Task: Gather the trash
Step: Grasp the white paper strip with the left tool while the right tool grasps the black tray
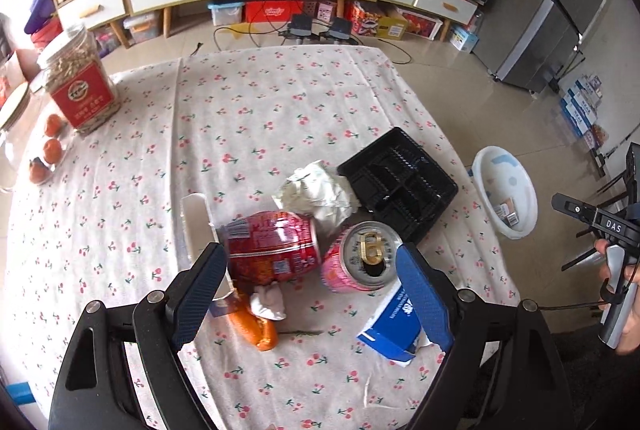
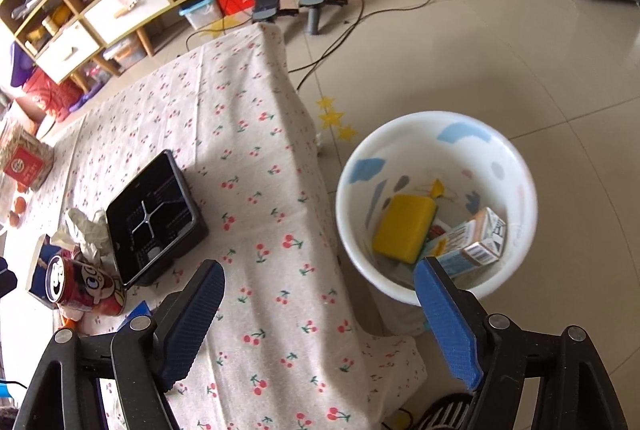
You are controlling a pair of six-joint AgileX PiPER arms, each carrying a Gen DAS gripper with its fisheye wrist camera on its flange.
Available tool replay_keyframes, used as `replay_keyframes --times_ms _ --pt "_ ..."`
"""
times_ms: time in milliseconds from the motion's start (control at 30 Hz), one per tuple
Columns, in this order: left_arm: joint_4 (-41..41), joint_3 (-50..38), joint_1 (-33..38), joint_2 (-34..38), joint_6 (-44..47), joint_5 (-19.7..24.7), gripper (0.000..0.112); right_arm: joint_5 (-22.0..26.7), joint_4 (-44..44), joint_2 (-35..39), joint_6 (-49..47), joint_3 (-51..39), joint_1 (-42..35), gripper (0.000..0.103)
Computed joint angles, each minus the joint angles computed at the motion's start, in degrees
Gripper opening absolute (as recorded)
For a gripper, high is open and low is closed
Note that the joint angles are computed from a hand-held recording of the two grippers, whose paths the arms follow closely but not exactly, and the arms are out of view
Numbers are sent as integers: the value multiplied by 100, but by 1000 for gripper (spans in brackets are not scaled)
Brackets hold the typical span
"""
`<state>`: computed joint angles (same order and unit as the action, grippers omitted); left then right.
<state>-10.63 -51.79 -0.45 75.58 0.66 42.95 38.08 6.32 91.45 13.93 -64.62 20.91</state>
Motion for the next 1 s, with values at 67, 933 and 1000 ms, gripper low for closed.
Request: replay_keyframes --times_ms 67,933,1000 --pt "-42 64 286 66 64 -1 88 36 -137 159 180 -148 165 83" --pt "-1404 105 1605 1140 1241 -220 27 718 -606 2036 990 -2191 1208 84" --pt "-1402 154 1627 1019 1304 -236 26 822 -663 2212 1033 -2403 1276 84"
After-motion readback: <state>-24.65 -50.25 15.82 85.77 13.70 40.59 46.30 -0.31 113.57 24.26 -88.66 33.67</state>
